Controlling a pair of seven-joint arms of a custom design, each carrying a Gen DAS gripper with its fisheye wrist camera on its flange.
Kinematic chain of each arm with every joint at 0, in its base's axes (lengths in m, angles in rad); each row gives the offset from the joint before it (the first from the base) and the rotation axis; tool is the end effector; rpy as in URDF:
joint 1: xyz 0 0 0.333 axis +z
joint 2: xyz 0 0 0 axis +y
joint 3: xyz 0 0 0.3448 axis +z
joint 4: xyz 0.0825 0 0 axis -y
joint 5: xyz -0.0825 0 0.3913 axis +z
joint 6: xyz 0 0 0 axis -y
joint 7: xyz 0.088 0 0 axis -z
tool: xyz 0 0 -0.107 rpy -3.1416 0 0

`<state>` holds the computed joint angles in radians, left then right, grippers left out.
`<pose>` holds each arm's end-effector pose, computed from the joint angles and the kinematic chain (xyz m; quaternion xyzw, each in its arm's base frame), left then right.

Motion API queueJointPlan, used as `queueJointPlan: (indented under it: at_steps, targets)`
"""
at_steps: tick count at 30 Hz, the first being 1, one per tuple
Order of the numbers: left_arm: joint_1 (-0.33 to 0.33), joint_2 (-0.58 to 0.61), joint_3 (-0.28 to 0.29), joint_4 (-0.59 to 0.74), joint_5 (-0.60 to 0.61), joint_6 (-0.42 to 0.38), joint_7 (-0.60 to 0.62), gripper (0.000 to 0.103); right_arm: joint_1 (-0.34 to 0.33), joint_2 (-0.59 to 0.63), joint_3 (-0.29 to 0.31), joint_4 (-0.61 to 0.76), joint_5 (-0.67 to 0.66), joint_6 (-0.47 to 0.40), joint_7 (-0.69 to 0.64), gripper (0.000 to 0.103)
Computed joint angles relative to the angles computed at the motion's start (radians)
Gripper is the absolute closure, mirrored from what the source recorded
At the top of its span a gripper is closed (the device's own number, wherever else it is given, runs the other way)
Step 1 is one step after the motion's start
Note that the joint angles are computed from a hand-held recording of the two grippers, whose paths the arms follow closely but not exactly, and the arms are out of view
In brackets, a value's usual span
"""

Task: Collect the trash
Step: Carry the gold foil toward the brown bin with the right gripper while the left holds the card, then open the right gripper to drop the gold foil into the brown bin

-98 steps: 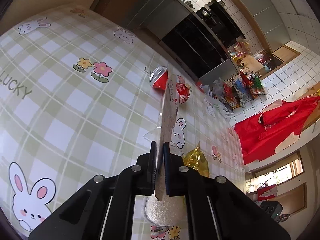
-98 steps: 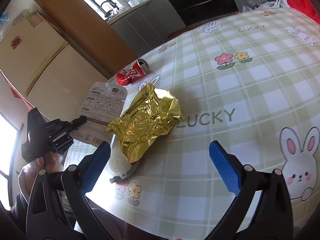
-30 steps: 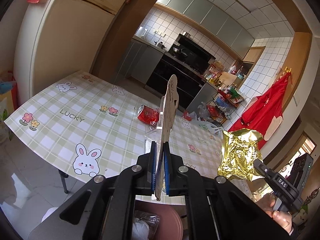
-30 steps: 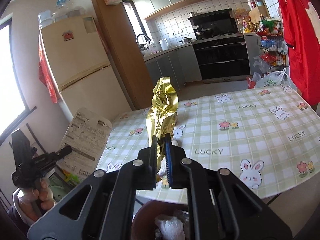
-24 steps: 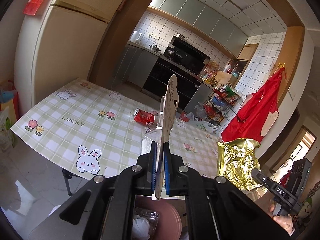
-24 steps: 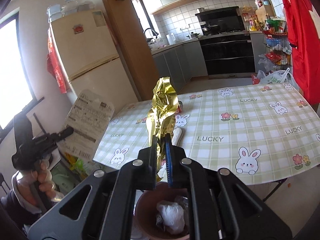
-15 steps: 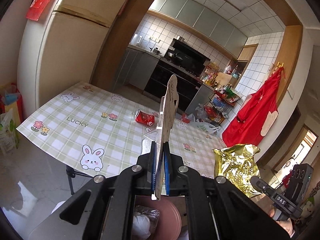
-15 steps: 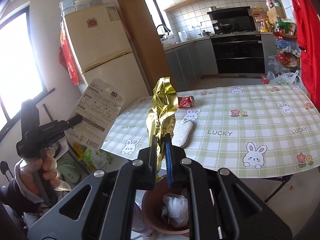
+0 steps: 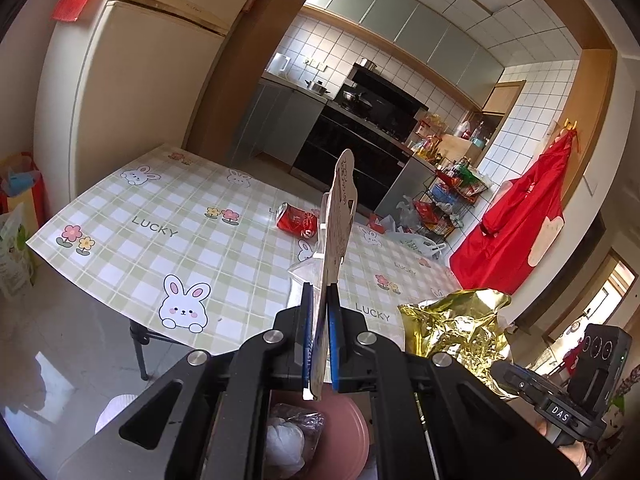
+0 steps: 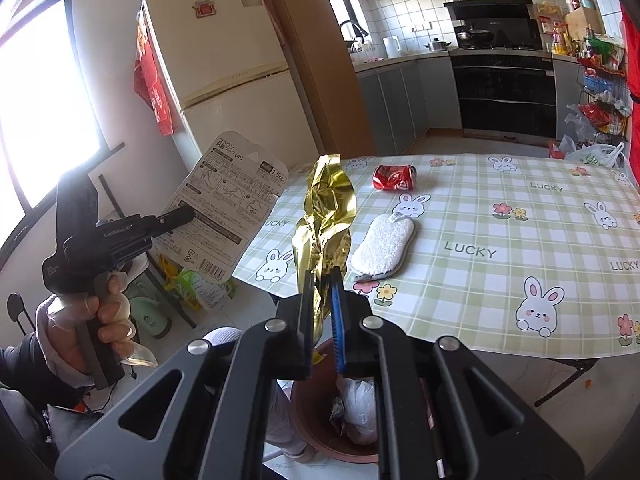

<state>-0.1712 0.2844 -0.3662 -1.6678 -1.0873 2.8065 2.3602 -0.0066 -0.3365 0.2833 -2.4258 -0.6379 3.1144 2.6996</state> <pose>0.6340 -0.2916 0.5511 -0.4825 0.7004 -0.5250 0.0297 0.4418 0.1924 0.5570 -0.5565 0.6716 -0.2372 0.4279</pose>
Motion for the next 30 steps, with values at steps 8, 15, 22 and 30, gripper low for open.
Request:
queueJointPlan:
  at_steps: [8, 15, 22, 30]
  targets:
    - [0.001, 0.013, 0.003, -0.001, 0.021, -0.001, -0.025, 0.096, 0.055, 0.033, -0.038, 0.006, 0.037, -0.019, -0.025, 0.088]
    - [0.005, 0.012, -0.003, -0.007, 0.019, 0.000, -0.020, 0.096, 0.013, 0.017, -0.011, -0.006, 0.022, -0.003, 0.023, 0.079]
    - [-0.002, 0.000, -0.011, -0.018, 0.005, 0.011, 0.047, 0.096, -0.143, -0.041, 0.116, 0.001, -0.093, -0.036, 0.154, 0.025]
    - [0.005, -0.007, -0.017, -0.003, -0.042, -0.125, 0.149, 0.096, -0.126, -0.081, 0.105, 0.029, -0.220, -0.203, 0.272, 0.006]
